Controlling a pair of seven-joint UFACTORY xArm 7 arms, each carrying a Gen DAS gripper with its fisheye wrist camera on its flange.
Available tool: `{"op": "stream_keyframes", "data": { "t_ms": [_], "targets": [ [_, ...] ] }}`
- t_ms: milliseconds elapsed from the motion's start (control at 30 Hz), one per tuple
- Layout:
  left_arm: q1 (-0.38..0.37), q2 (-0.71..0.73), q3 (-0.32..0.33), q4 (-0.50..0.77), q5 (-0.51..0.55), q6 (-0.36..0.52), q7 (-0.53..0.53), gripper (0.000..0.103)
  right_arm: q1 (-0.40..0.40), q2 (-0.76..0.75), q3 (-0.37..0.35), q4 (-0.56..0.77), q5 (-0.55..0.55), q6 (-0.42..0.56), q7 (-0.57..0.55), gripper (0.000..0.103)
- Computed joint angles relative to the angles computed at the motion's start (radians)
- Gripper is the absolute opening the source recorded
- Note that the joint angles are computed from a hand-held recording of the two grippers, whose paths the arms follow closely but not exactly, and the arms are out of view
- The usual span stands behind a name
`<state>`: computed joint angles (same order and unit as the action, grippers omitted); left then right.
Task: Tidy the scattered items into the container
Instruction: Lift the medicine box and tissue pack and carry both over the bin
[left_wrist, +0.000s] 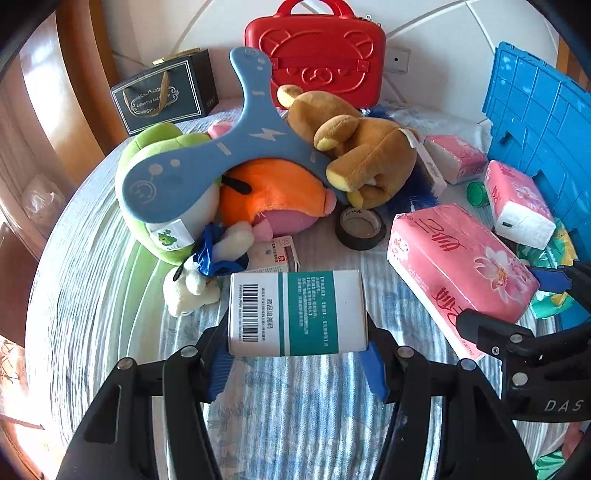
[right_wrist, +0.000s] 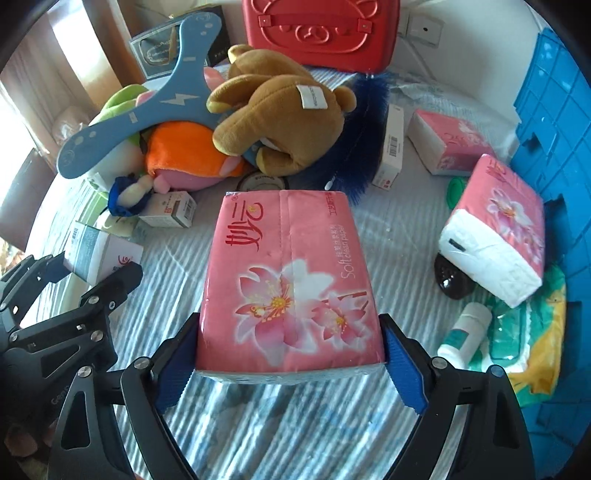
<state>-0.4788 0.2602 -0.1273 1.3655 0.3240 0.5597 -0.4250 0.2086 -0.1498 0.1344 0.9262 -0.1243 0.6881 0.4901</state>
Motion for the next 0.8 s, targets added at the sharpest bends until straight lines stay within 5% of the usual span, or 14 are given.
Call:
{"op": "stream_keyframes", "data": {
  "t_ms": [367, 800],
  "targets": [
    [-0.006, -0.133, -0.023, -0.013, 0.073, -0.018, -0.074, 0.058, -0.030, -0.130, 0.018, 0.031, -0.082, -0.013, 0.009, 0.090],
    [0.000, -0.191, -0.096, 0.091, -0.095, -0.085, 0.177, 0.058, -0.139, -0.367, 0.123, 0.104, -0.250, 0.187, 0.212, 0.090]
  ]
}}
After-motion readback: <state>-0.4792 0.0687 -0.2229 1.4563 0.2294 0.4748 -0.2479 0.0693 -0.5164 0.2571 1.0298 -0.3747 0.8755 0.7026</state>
